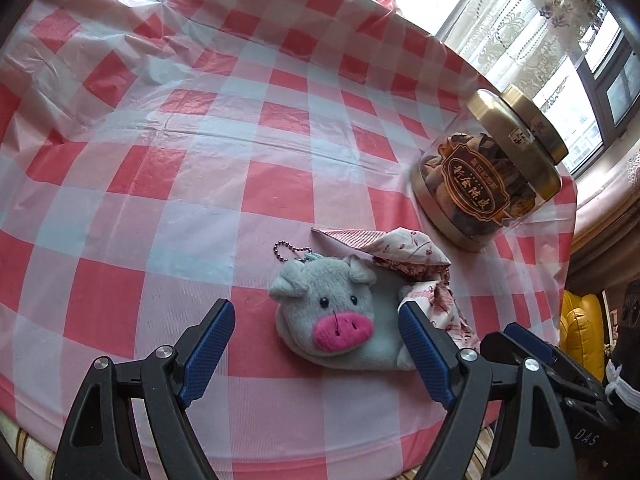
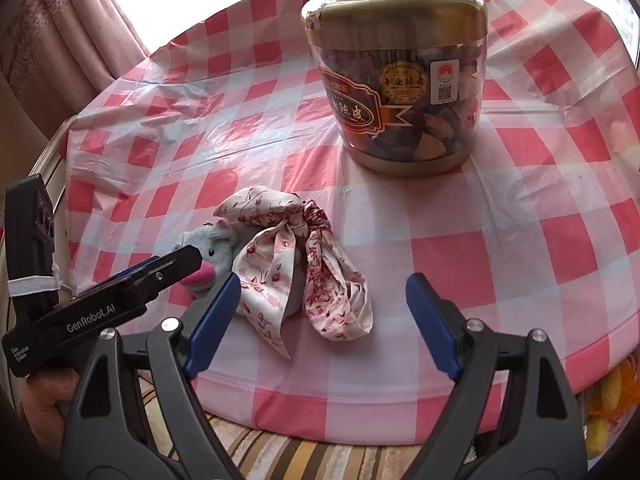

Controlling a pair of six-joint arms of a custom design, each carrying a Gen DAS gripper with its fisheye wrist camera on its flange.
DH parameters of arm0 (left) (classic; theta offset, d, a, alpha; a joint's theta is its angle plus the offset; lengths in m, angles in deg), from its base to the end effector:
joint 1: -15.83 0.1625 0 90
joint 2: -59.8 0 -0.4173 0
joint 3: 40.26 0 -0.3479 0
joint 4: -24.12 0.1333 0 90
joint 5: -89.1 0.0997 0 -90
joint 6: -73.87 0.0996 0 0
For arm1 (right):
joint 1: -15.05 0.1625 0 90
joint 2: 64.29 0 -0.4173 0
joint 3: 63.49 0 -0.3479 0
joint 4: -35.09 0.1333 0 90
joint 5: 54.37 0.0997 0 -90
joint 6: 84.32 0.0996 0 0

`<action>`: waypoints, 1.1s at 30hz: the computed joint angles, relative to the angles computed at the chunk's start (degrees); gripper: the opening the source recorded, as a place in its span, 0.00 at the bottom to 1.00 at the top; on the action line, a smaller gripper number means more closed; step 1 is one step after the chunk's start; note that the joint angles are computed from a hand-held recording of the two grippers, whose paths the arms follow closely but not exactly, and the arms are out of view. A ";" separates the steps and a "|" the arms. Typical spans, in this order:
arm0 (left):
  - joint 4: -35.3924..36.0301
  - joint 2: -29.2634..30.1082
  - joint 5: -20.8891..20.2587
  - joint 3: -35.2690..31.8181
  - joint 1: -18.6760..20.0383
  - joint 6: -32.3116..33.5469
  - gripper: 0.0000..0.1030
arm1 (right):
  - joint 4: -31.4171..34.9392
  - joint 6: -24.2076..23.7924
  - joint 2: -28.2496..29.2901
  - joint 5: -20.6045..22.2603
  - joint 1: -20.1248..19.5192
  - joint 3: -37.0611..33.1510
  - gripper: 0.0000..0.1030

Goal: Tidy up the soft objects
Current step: 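Move both grippers back over the table toward the pig plush, then grasp the grey pig plush with the left gripper while the right grasps the floral cloth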

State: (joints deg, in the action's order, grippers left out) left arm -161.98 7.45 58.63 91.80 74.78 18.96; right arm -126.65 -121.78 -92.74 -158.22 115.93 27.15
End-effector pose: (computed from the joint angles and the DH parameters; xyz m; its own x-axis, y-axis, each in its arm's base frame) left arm -0.0325 -0.4788 0.1303 -0.7267 -0.6419 -0.2444 -0.1737 0.5160 -0.8388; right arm 0.2290 -0.6113 -0.0252 -0.6496 -0.7035 0.2883 -0.7322 0.6810 0.0119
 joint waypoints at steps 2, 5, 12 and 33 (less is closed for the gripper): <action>-2.09 0.81 -0.71 -0.23 0.86 2.36 0.82 | 0.24 0.64 0.65 -0.01 0.08 -0.92 0.84; -6.39 1.85 -3.62 -0.54 2.45 5.61 0.82 | 1.68 1.56 1.52 0.19 0.10 -2.53 0.84; -5.68 3.59 -2.06 -2.01 1.94 9.00 0.79 | 4.19 2.35 4.05 0.40 0.70 -5.75 0.84; -13.53 5.72 -0.28 -0.66 0.81 14.65 0.35 | 3.70 -1.40 9.36 -3.50 2.15 -9.53 0.78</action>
